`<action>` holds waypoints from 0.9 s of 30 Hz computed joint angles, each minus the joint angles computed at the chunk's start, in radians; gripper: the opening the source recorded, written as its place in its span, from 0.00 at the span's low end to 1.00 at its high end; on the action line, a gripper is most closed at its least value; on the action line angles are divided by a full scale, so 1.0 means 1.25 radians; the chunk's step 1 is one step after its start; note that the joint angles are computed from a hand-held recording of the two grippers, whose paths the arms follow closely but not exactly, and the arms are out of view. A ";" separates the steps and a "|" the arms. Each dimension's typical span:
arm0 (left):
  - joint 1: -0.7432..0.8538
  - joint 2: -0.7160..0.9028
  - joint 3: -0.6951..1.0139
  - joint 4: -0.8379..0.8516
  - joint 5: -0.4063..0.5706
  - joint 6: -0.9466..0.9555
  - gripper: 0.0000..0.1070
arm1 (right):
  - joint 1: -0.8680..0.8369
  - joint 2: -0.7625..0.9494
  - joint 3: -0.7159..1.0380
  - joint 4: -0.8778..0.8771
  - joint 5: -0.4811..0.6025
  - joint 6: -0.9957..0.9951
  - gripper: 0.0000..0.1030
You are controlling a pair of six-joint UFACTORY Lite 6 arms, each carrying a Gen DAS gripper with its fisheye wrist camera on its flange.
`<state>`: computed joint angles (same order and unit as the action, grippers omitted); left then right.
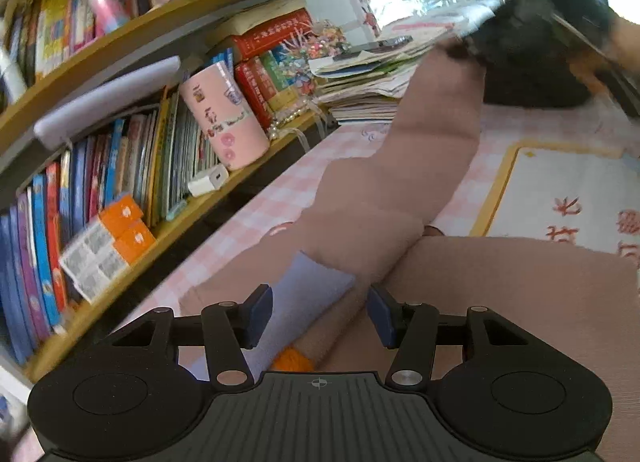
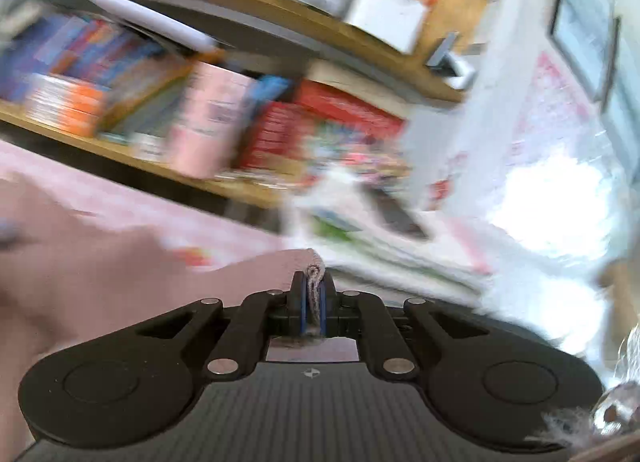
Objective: Fold clothes
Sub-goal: 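Lay the sweater flat on the mat and open both grippers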
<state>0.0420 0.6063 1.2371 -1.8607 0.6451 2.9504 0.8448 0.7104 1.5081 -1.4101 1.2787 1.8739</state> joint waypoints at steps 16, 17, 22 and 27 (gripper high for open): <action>0.059 0.139 0.298 0.329 0.034 -0.473 0.04 | 0.168 -0.015 -0.022 0.072 -0.336 0.041 0.57; 0.074 0.163 0.344 0.363 0.050 -0.539 0.04 | 0.172 -0.013 -0.017 0.075 -0.352 0.050 0.57; 0.216 0.216 0.486 0.355 0.154 -0.650 0.04 | 0.181 0.013 0.034 0.146 -0.364 0.013 0.54; 0.417 0.295 0.668 0.340 0.210 -0.756 0.04 | 0.176 -0.006 0.005 0.140 -0.418 0.062 0.37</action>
<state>0.5631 0.9757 2.0723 -1.4356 0.9072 2.0051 1.0653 0.7028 1.5148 -1.2349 0.7560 1.9520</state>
